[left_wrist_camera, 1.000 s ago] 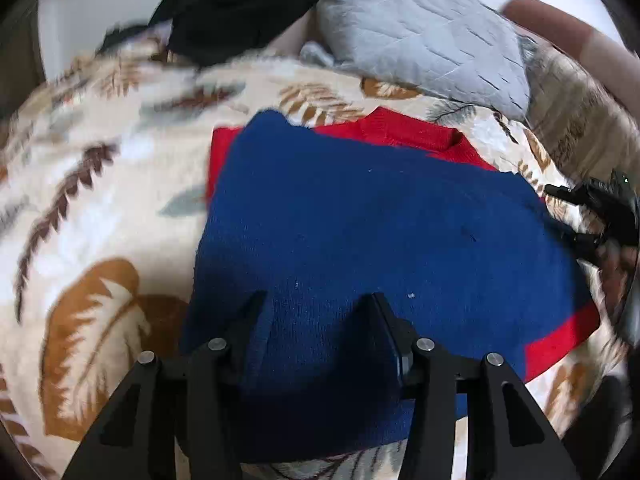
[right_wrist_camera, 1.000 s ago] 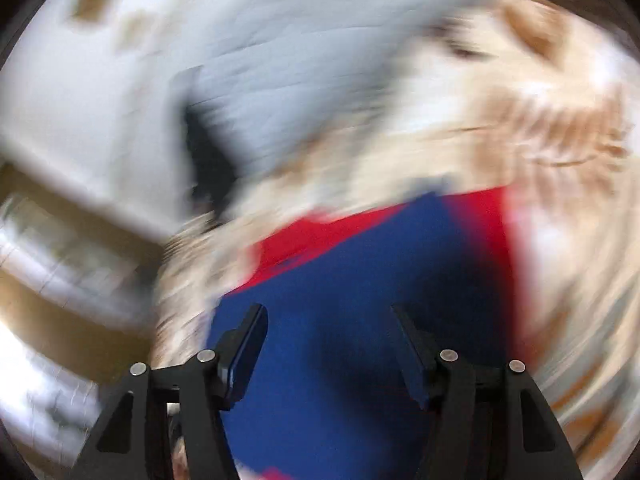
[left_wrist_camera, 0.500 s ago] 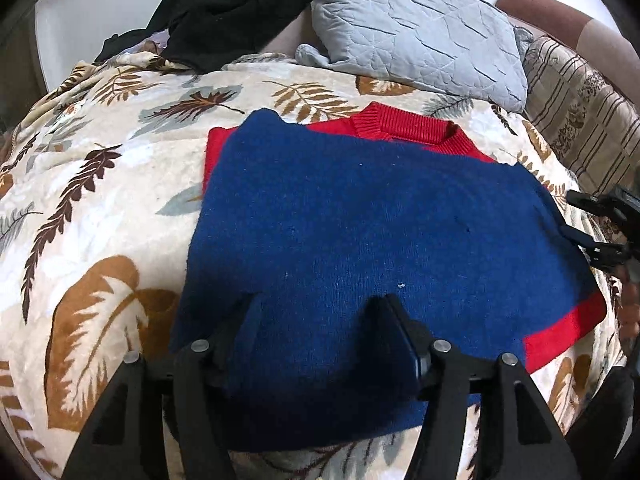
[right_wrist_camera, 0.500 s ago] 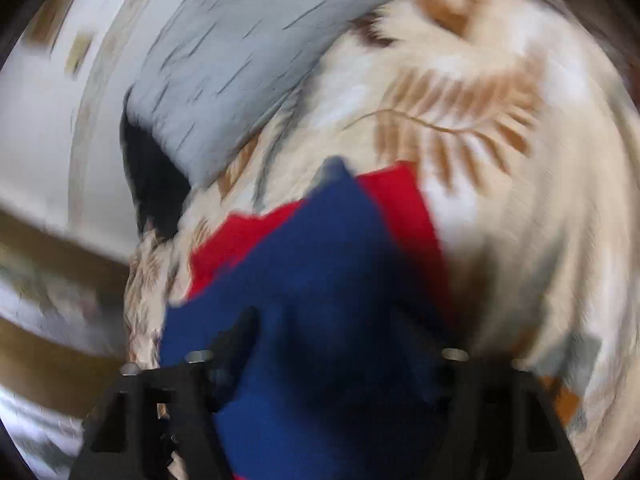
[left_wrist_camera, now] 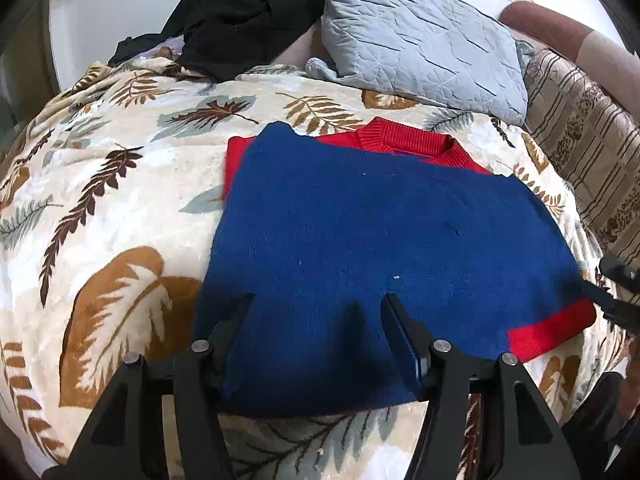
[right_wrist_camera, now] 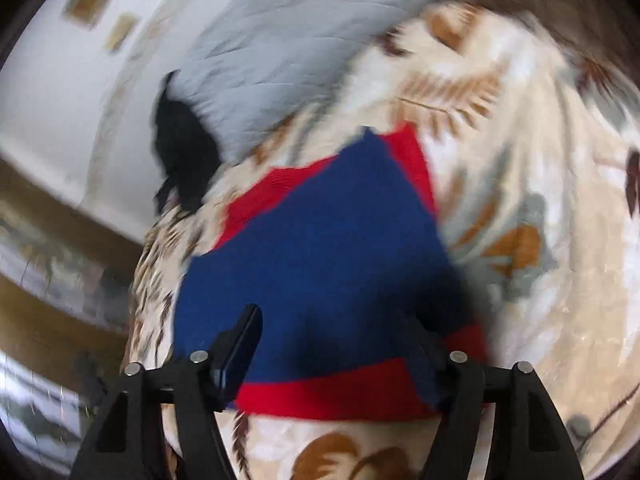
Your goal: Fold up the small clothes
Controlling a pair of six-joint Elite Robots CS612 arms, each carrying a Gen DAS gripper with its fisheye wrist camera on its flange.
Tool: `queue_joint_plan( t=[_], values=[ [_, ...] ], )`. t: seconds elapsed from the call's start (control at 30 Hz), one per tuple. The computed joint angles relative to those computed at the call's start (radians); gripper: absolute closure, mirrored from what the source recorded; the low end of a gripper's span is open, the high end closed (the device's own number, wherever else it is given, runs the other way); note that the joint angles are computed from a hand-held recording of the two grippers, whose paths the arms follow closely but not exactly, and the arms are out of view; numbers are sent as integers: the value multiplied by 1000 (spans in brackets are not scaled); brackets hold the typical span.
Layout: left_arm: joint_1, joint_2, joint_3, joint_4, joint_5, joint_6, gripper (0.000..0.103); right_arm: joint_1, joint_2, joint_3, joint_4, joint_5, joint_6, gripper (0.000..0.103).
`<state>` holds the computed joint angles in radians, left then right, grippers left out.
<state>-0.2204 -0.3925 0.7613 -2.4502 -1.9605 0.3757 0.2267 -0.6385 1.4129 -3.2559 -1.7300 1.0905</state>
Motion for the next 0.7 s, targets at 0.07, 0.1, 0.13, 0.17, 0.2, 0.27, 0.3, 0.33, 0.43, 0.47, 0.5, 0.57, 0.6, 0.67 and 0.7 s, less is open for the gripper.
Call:
queue_joint_plan(
  t=[0.07,0.1,0.13,0.17,0.2,0.27,0.3,0.33,0.43,0.47,0.5,0.57,0.6,0.67,0.7],
  values=[
    [2,-7,11,-5,-3,-4,40,3,2,-6,28,-3,-20,26],
    [4,-14,22,-13,-5,-1,40,1,1,5,71,-22,19,26],
    [6,-20,33,-24,-8,5,40,-7,-1,31,72,-12,94,30],
    [9,-26,46,-45,-7,9,40,-8,-2,51,30,-23,167,32],
    [10,-29,56,-64,0,7,40,-2,-9,70,-18,-47,199,32],
    [14,-29,60,-87,14,-19,40,18,-30,76,6,-110,153,31],
    [18,-26,57,-87,11,-40,38,26,-36,80,-1,-122,139,30],
    [20,-23,53,-81,8,-58,38,31,-37,82,-24,-118,141,27],
    [23,-19,48,-60,11,-91,37,40,-35,92,-62,-79,145,27],
    [22,-20,51,-66,11,-95,37,44,-24,81,-68,-69,167,27],
    [22,-24,59,-78,12,-100,37,47,-16,82,-91,-53,191,27],
    [21,-29,70,-91,13,-107,37,50,-2,89,-139,-11,240,27],
    [21,-32,76,-93,11,-112,37,50,7,79,-137,-4,257,27],
    [22,-38,89,-101,8,-117,37,45,26,63,-152,4,289,27],
    [20,-41,97,-104,14,-116,37,41,36,58,-174,7,307,27]
  ],
)
